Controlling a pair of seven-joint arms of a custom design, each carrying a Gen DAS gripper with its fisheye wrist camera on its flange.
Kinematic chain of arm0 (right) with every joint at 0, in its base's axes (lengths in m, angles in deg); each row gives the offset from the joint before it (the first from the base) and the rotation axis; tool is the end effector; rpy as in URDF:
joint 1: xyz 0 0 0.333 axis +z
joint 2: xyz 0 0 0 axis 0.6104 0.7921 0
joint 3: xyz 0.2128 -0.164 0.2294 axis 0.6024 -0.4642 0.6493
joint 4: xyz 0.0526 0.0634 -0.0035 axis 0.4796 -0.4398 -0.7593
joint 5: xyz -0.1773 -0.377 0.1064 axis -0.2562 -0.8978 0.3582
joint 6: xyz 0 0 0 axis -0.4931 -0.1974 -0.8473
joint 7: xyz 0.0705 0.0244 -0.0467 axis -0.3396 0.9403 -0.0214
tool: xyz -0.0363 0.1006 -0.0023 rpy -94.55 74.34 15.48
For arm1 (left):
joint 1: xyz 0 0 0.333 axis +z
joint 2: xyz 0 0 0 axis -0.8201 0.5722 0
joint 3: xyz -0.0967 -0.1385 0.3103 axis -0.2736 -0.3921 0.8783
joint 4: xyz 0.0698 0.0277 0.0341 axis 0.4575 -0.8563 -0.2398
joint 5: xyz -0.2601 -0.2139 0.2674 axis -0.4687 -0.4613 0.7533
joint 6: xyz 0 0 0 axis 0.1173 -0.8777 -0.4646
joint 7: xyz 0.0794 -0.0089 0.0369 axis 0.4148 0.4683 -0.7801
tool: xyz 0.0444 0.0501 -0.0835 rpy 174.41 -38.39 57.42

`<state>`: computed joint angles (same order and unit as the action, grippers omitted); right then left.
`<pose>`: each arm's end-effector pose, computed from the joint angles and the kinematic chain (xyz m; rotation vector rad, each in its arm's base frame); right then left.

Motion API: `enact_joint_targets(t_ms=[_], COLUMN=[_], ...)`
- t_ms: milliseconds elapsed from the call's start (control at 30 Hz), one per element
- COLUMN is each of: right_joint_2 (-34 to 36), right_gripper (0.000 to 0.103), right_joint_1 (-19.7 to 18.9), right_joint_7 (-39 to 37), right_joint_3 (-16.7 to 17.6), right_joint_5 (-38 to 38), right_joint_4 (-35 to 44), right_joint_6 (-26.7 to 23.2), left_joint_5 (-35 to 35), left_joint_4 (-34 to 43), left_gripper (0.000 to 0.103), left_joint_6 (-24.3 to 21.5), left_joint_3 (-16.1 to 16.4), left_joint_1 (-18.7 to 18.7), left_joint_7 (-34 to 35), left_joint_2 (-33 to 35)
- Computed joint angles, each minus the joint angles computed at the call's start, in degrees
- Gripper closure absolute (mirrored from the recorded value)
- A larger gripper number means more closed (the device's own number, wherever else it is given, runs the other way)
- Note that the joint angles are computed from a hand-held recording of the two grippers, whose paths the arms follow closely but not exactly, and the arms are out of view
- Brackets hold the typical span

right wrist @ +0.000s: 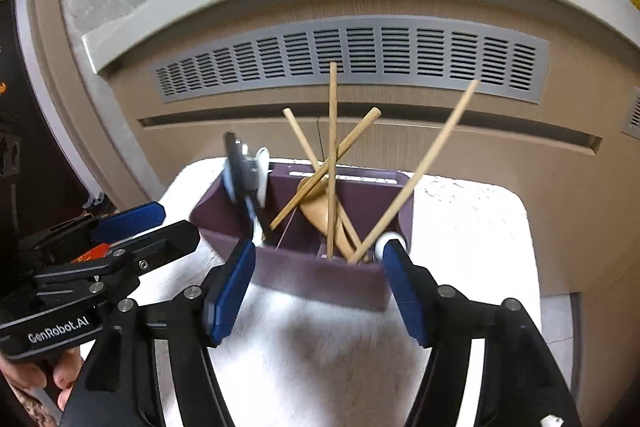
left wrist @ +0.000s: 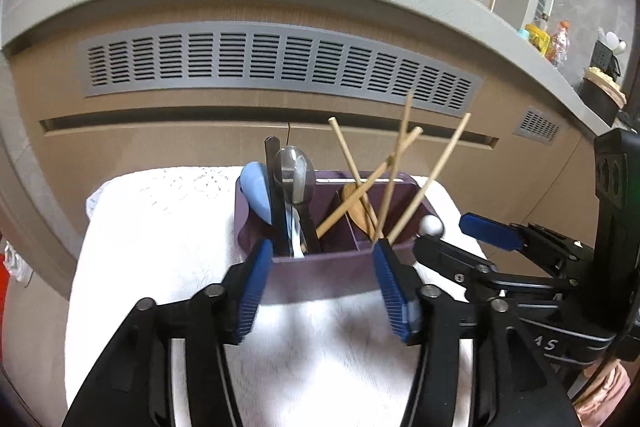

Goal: Organize utensils

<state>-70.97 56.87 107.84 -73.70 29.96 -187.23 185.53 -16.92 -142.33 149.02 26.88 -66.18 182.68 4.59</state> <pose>0.4230 0.2946 0.6260 -1.5790 1.8058 -0.6463 0.4826 -0.1197 0.6379 -1.3758 2.2383 -1.1926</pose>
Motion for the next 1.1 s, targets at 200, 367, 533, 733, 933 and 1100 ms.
enact_joint_targets(t_ms=[200,367,533,733,933,1100], right_joint_2=[-8.54,-12.80,-15.21,-16.72,-16.92,-17.05], right_gripper=[0.028,0.025,0.019,0.013,0.010,0.008], right_joint_1=[-0.60,-0.54,1.77,6.31,9.86,11.45], right_joint_7=[6.21,13.98,21.81,28.51,30.20,30.71], right_joint_3=[4.84,10.05,15.05,16.43,16.98,16.99], right_joint_5=[-2.89,-6.15,-8.88,-10.29,-11.46,-12.73], right_joint_4=[-4.81,-6.76,-8.41,-9.96,-9.81,-9.83], right_joint_6=[-4.60,-12.05,-21.98,-27.18,-31.07,-32.84], left_joint_5=[-1.50,-0.77,2.60,8.31,13.35,15.10], left_joint_4=[-8.51,-18.39,-28.40,-35.98,-37.35,-37.33], left_gripper=[0.016,0.009,0.003,0.000,0.000,0.000], left_joint_6=[7.10,17.24,23.00,22.98,16.10,15.11], left_joint_3=[0.31,0.68,-0.45,-1.79,-0.81,-0.08], left_joint_1=[-0.96,-2.92,-2.66,-1.44,-0.94,-1.09], left_joint_7=[1.47,0.27,-2.72,-5.55,-9.85,-12.56], left_joint_2=[-9.33,-17.82,-26.83,-36.69,-41.66,-42.63])
